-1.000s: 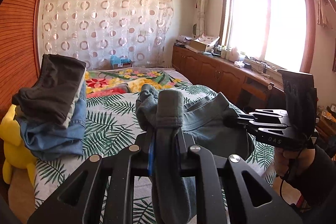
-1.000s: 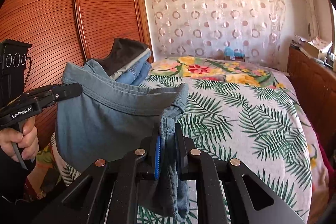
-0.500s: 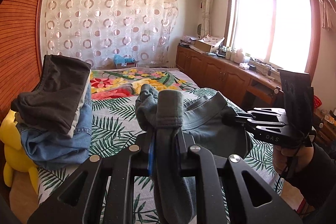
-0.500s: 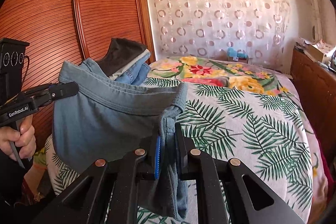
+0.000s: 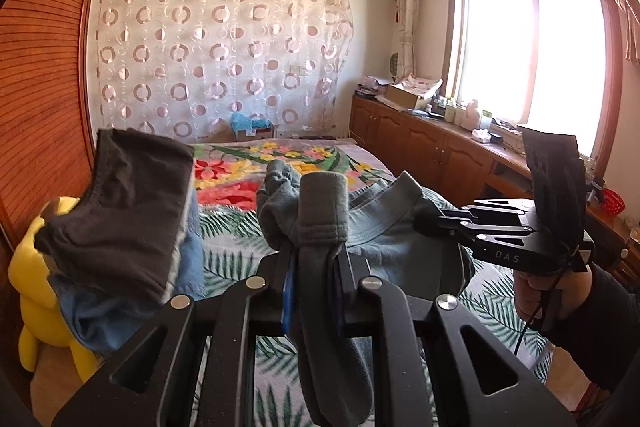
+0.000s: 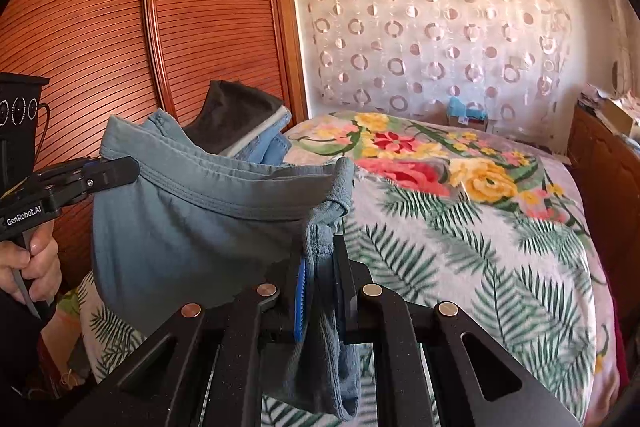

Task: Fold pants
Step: 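Carry the held shorts toward the clothes stack beside the yellow plush toy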

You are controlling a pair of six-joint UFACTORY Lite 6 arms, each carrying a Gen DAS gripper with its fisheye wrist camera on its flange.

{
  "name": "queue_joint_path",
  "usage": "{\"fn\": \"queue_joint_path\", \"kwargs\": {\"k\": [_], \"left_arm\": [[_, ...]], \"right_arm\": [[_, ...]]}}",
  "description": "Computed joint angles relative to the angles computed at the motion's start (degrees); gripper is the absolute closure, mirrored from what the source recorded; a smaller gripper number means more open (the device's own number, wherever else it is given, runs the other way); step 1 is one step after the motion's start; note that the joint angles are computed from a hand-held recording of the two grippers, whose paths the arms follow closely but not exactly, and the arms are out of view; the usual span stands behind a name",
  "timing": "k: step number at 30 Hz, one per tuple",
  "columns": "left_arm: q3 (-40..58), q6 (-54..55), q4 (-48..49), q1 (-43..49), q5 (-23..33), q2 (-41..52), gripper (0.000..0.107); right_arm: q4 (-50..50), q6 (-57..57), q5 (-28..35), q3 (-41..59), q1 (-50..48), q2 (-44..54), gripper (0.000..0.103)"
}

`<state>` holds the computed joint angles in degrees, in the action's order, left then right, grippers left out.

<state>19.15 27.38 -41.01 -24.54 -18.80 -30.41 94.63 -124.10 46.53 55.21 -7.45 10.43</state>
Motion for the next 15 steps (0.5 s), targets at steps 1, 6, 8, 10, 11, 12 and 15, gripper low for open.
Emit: {"fn": "queue_joint_path", "kwargs": {"k": [1, 6, 8, 10, 11, 12, 15], "left_arm": [[0.7, 0.5, 0.2, 1.1, 0.6, 0.3, 0.091], [3.2, -3.1, 8.0, 8.0, 3.8, 0.9, 0.091], [4.0, -7.5, 13.7, 10.9, 4.6, 1.1, 0.091], [4.7, -13.9, 21.5, 14.3, 5.1, 1.3, 0.091], [5.0, -17.7, 25.9, 16.1, 5.2, 1.3, 0.091], [5.2, -22.4, 31.0, 18.1, 5.1, 1.4, 0.091], [4.8, -33.9, 43.6, 23.4, 4.1, 1.4, 0.091]], "right_arm": [[0.1, 0.4, -0.6, 1.6, 0.9, 1.0, 0.092], [-0.6, 2.2, -4.3, 9.3, 5.8, 4.2, 0.092], [-1.0, 3.5, -5.5, 13.3, 7.7, 6.1, 0.092], [-1.3, 4.7, -6.4, 17.3, 9.5, 8.3, 0.092], [-1.5, 5.4, -6.8, 19.6, 10.5, 9.7, 0.092], [-2.0, 6.3, -7.2, 22.2, 11.5, 11.3, 0.092], [-4.7, 10.8, -8.6, 32.5, 14.7, 17.8, 0.092]]}}
